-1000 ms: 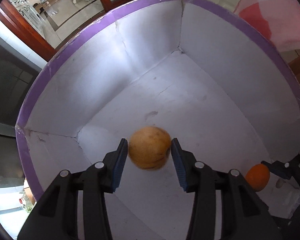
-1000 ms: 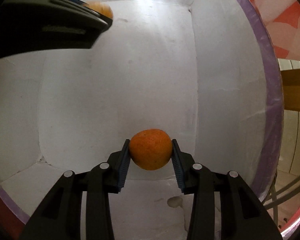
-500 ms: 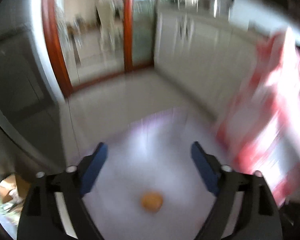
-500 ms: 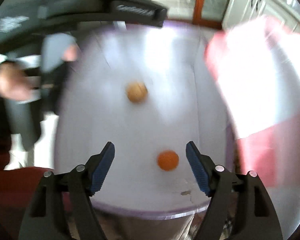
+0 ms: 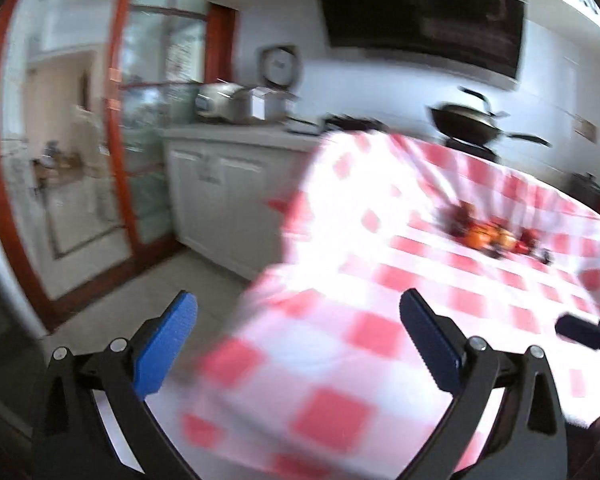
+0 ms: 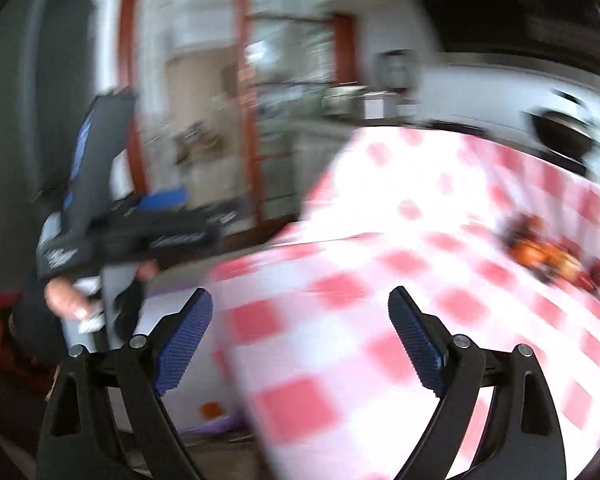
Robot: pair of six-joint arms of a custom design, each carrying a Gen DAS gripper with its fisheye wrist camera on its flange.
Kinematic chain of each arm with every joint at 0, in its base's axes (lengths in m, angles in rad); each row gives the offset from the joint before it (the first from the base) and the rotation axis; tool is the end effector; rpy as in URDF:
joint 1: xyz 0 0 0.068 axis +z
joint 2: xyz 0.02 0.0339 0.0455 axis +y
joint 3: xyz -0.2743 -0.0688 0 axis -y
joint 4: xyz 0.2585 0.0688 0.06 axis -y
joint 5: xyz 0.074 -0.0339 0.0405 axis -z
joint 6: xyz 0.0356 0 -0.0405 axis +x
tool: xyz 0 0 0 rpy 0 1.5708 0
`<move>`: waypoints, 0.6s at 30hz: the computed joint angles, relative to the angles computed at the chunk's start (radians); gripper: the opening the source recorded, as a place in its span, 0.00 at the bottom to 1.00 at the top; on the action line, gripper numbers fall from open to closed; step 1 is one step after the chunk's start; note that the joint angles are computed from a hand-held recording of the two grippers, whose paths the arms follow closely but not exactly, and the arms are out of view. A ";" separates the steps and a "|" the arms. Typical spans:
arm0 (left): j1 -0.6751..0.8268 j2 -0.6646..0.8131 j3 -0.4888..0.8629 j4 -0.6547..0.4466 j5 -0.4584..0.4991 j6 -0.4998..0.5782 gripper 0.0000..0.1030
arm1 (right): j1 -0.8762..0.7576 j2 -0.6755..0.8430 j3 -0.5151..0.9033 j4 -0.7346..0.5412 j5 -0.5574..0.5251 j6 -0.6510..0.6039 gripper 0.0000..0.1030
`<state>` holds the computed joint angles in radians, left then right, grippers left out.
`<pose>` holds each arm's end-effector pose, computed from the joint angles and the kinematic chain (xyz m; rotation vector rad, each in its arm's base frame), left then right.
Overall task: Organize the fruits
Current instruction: 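Move both tools back over the fruits on the table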
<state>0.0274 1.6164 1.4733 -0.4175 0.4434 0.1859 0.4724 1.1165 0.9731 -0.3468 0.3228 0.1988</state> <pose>0.3871 -0.0047 0.3536 0.4218 2.0468 -0.3427 0.2359 0.1079 0.3317 -0.0802 2.0332 0.0887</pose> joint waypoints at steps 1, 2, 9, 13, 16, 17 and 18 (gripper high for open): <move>-0.045 0.024 0.022 -0.013 -0.006 -0.011 0.99 | -0.038 -0.032 0.004 -0.038 0.008 0.018 0.84; -0.089 0.038 0.037 -0.026 -0.012 -0.021 0.99 | -0.102 -0.076 -0.022 -0.059 -0.004 0.029 0.84; -0.471 0.287 0.200 0.013 -0.212 -0.100 0.99 | -0.484 -0.114 -0.083 -0.071 -0.098 0.115 0.84; -0.580 0.530 0.510 -0.107 -0.260 -0.192 0.99 | -0.696 -0.057 -0.066 -0.008 -0.157 0.026 0.84; -0.630 0.702 0.773 -0.218 -0.302 -0.242 0.99 | -0.805 0.025 -0.029 0.045 -0.170 0.000 0.84; -0.639 0.729 0.816 -0.230 -0.316 -0.249 0.99 | -0.836 0.052 -0.016 0.057 -0.185 -0.009 0.84; -0.650 0.780 0.905 -0.265 -0.327 -0.259 0.99 | -0.864 0.084 0.001 0.063 -0.197 -0.014 0.84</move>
<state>-0.6228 2.3960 2.3780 -0.6820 0.1168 -0.0731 -0.3915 1.2001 0.9746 -0.2835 0.1256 0.1844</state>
